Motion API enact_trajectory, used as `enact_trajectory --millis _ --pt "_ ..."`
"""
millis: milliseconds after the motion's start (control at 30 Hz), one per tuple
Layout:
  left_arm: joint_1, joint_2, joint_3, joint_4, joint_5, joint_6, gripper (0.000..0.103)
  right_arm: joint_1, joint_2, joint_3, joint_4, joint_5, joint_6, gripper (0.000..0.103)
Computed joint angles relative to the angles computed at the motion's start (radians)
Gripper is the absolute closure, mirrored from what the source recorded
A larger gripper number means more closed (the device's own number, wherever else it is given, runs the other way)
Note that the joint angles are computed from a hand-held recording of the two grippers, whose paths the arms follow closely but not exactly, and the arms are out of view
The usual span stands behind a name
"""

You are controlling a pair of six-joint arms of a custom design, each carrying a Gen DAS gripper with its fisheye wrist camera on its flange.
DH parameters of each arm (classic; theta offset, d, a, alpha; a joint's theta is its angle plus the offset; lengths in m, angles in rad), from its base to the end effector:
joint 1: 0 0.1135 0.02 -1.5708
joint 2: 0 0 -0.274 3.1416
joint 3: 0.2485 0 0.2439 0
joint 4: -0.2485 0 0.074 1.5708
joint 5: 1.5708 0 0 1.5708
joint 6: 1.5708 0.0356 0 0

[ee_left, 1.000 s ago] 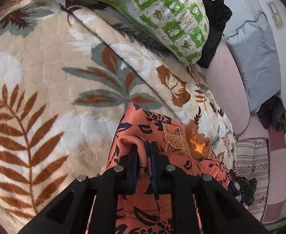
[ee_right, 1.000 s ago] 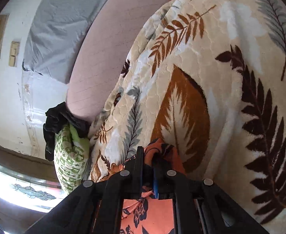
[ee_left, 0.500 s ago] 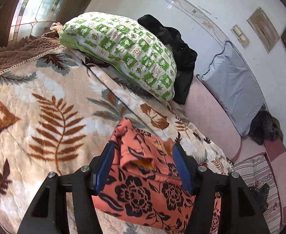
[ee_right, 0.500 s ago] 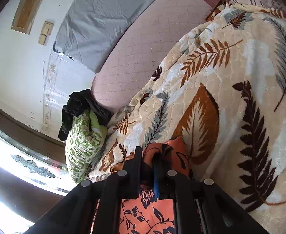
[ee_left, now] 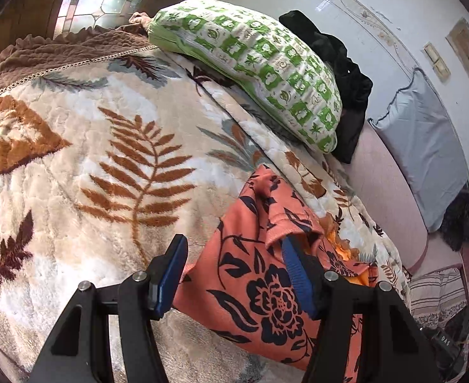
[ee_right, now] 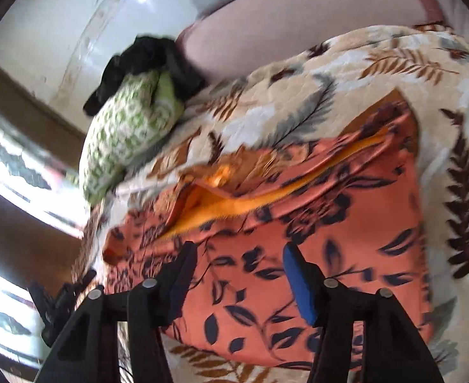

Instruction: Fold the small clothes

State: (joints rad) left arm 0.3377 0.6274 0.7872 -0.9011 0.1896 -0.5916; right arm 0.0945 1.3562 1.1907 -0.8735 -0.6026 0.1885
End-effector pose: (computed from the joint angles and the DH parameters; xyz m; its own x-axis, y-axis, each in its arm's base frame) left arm 0.0988 0.0276 0.2976 -0.4205 -0.7281 -0.5413 -0.5165 0.6826 -0.5170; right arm 0.2541 0.0443 0.3124 -0.9110 0.0687 -0.4066 -0.1966 0.7943 0.5749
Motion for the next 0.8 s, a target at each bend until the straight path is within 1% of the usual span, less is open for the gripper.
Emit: enact_trajectory --millis 67,133,167,200,233,267,333,367,400,467,500,600,633,700,800 --pt "0.094 0.012 -0.002 -0.01 0.076 0.038 0.041 0.212 0.03 -0.026 0.081 0.114 0.058 0.049" --pt "0.159 0.026 0.005 -0.014 0.132 0.083 0.041 0.359 0.11 -0.021 0.158 0.147 0.112 0.05" --pt "0.174 0.035 0.014 -0.016 0.14 0.109 0.041 0.418 0.15 -0.007 0.198 0.197 0.138 0.05" --pt "0.166 0.041 0.023 -0.014 0.12 0.121 0.041 0.467 0.2 0.032 0.229 0.263 0.155 0.05" --pt "0.15 0.041 0.028 -0.006 0.092 0.129 0.041 0.502 0.254 0.085 0.254 0.316 0.166 0.05" --pt "0.135 0.044 0.033 0.004 0.072 0.143 0.041 0.517 0.319 0.154 0.269 0.344 0.185 0.05" --pt "0.114 0.061 0.046 0.014 0.045 0.17 0.041 0.513 0.43 0.296 0.289 0.372 0.26 0.05" --pt "0.122 0.066 0.049 0.014 0.05 0.18 0.041 0.503 0.467 0.361 0.299 0.394 0.294 0.05" --pt "0.146 0.072 0.054 0.009 0.072 0.194 0.041 0.489 0.473 0.38 0.333 0.409 0.337 0.05" --pt "0.185 0.085 0.061 -0.001 0.108 0.215 0.04 0.465 0.44 0.361 0.407 0.391 0.408 0.049" --pt "0.191 0.092 0.063 -0.002 0.111 0.226 0.04 0.466 0.423 0.358 0.409 0.383 0.406 0.049" --pt "0.163 0.105 0.061 -0.01 0.081 0.241 0.04 0.485 0.34 0.311 0.346 0.386 0.318 0.049" --pt "0.148 0.108 0.061 -0.013 0.069 0.244 0.04 0.49 0.301 0.278 0.328 0.388 0.294 0.049" --pt "0.101 0.113 0.06 -0.017 0.046 0.25 0.04 0.487 0.195 0.173 0.315 0.391 0.285 0.049" --pt "-0.049 0.095 0.061 -0.011 -0.07 0.208 0.04 0.442 -0.018 -0.017 0.293 0.4 0.286 0.049"
